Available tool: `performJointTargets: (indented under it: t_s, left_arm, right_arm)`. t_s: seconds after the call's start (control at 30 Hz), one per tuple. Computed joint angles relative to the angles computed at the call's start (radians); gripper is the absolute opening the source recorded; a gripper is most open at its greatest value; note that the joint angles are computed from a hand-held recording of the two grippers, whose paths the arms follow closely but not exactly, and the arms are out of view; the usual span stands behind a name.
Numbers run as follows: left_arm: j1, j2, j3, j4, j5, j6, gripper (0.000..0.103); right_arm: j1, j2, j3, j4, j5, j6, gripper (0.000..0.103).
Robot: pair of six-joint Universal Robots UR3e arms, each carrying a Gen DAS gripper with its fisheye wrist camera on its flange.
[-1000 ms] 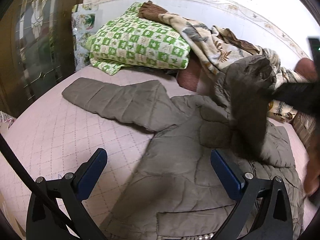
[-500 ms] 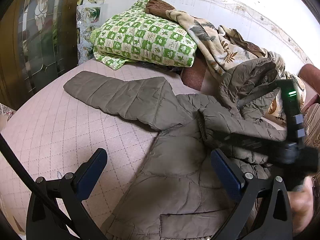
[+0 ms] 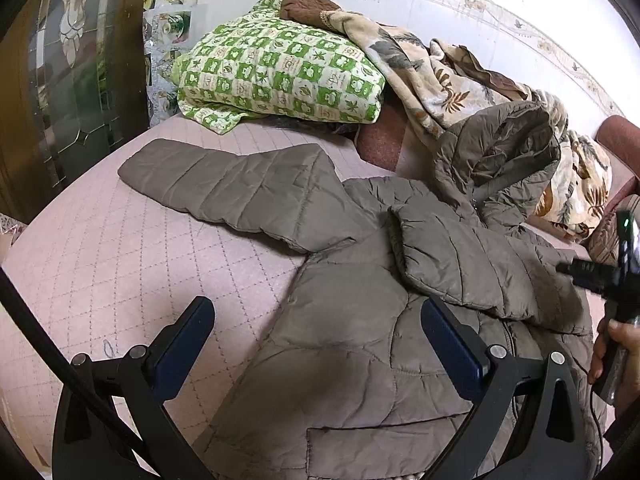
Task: Fold large clothes
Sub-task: 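Lift the sleeve with the right tool and fold it across the jacket body, then open the right tool to release the sleeve on the body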
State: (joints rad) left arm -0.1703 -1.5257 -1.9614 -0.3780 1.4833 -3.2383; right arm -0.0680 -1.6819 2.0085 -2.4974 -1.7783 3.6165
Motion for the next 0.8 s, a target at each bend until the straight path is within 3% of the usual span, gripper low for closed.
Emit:
performJointTargets:
  t_s: [0.1,0.17,0.23,0.3,0.57,0.7,0.8]
  left_arm:
    - [-0.018,-0.019,0.012,0.003,0.012,0.0,0.103]
    - [-0.036,-0.034,0.023,0.007,0.026,0.004,0.103]
    - [-0.043,-0.04,0.025,0.013,0.034,0.007,0.103]
    - [-0.043,-0.044,0.027,0.013,0.036,0.007,0.103]
    - [-0.042,-0.046,0.025,0.014,0.034,0.006,0.103]
    - [-0.03,-0.054,0.027,0.012,0.03,0.011,0.103]
    - [-0.01,-0.058,0.033,-0.004,0.011,0.013,0.103]
  right_arm:
    - [-0.09,-0.004,0.112,-0.048,0.103,-0.043,0.06]
    - [-0.048,0.023,0.1,-0.064,0.046,-0.054,0.062]
    - [-0.005,0.045,0.028,0.011,-0.015,-0.036,0.062]
    - [0.052,0.025,0.003,-0.012,-0.06,0.011,0.062]
    - [0.312,0.28,-0.288,-0.018,0.024,0.026,0.062]
    - [0.396,0.454,-0.448,0.077,-0.042,0.039,0.063]
    - [0.404,0.454,-0.448,0.096,-0.054,0.042,0.063]
